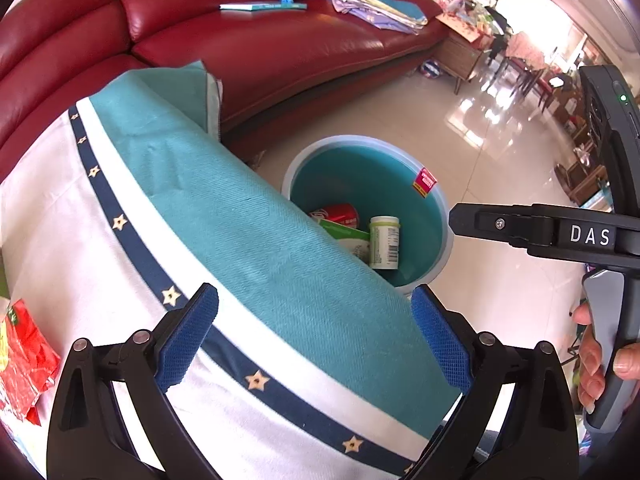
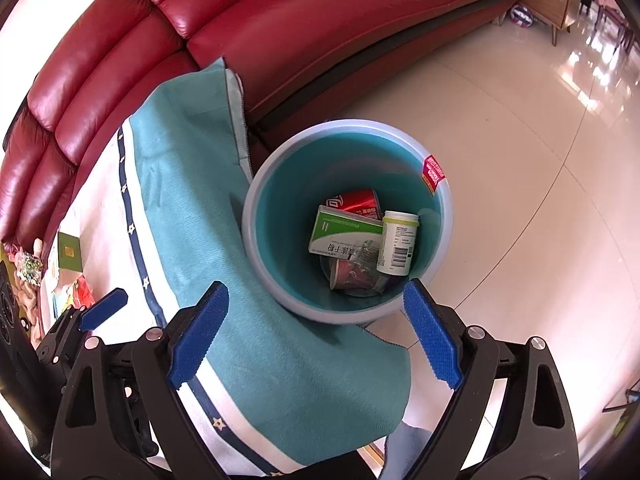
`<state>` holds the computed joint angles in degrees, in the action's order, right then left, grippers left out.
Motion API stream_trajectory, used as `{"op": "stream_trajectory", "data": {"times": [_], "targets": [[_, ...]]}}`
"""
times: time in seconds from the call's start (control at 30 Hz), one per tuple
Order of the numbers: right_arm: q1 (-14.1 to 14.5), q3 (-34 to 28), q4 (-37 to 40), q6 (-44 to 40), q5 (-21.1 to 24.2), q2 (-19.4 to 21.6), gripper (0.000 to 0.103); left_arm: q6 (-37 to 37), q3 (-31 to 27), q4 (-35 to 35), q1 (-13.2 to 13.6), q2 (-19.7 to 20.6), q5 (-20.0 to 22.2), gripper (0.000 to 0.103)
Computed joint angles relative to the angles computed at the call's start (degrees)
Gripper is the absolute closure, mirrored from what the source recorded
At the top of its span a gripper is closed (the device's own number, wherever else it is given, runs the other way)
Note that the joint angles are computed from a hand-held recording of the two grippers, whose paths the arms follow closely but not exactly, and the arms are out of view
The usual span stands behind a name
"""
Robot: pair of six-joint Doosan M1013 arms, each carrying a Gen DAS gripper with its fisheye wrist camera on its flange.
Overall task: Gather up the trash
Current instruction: 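Move both tools back over the table toward the red snack bag, then grasp the red-yellow snack bag with the right tool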
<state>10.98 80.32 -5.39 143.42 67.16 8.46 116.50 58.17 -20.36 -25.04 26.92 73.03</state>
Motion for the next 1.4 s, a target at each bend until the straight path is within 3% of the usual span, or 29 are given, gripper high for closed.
{"op": "stream_trajectory", "data": {"times": [0.37, 0.47, 0.57, 0.97, 1.23, 1.4], "targets": [[3.9, -5.1, -2.3, -1.1, 2.9, 2.6, 0.018, 0.8, 3.7, -2.2, 3.4, -3.2, -2.5, 0.005], [5.1, -7.2, -2.7, -2.1, 3.5, 4.0, 0.011, 0.4, 4.2, -2.7, 4.6, -3.8, -2.9, 0.004], [6.1, -9.6, -2.3, -3.5, 4.5, 5.7, 0.011, 0.0, 5.0, -2.3, 6.0, -4.4, -3.8, 0.004], [10.1, -22.8, 2.5, -12.0, 10.6, 15.8, 0.011, -4.3, 5.8, 0.9, 14.6, -4.4, -4.7, 0.004], [13.1, -38.2, 4.7, -24.0, 18.3, 26.2, 0.011, -8.3, 5.2, 4.0, 21.1, -3.2, -6.0, 0.004], [15.3, -55.2, 2.6, -40.4, 28.3, 36.4, 0.011, -10.7, 4.9, 3.6, 24.4, -2.4, -5.0, 0.004]]}}
